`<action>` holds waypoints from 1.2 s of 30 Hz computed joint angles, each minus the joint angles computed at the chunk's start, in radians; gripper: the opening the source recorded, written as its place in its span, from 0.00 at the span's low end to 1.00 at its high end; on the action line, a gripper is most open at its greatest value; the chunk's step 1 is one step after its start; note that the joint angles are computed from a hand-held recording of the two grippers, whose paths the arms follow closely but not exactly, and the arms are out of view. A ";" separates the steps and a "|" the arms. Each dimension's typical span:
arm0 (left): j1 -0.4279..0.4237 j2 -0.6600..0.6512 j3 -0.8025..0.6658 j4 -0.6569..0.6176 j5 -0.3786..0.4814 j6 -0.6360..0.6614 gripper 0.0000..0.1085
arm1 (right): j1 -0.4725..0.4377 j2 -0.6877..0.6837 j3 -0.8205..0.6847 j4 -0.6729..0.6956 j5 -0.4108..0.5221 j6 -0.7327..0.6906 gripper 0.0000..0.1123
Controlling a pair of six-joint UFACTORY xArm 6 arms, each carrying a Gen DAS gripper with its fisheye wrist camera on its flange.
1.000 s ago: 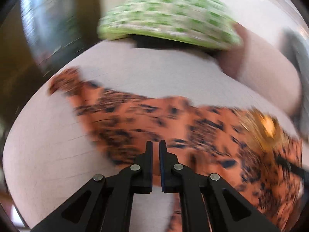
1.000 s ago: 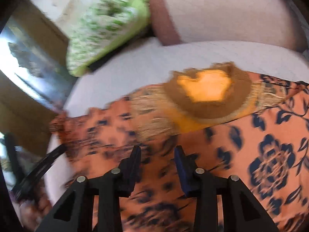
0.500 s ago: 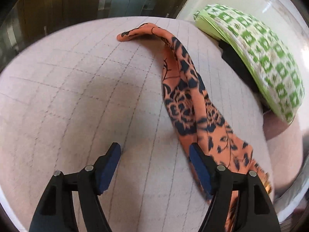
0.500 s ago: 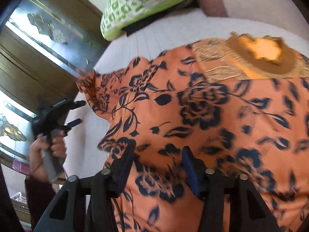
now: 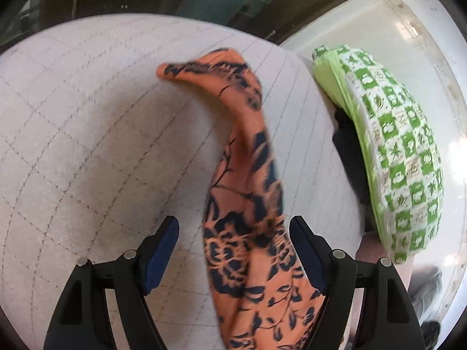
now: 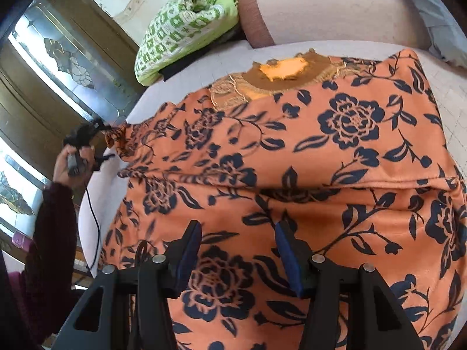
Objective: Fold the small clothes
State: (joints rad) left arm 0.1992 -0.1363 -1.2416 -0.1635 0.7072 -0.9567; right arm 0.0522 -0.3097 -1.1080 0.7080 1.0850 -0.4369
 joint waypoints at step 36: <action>-0.834 0.194 -0.428 0.720 0.141 0.384 0.77 | -0.245 0.027 -0.065 0.194 -0.258 0.129 0.64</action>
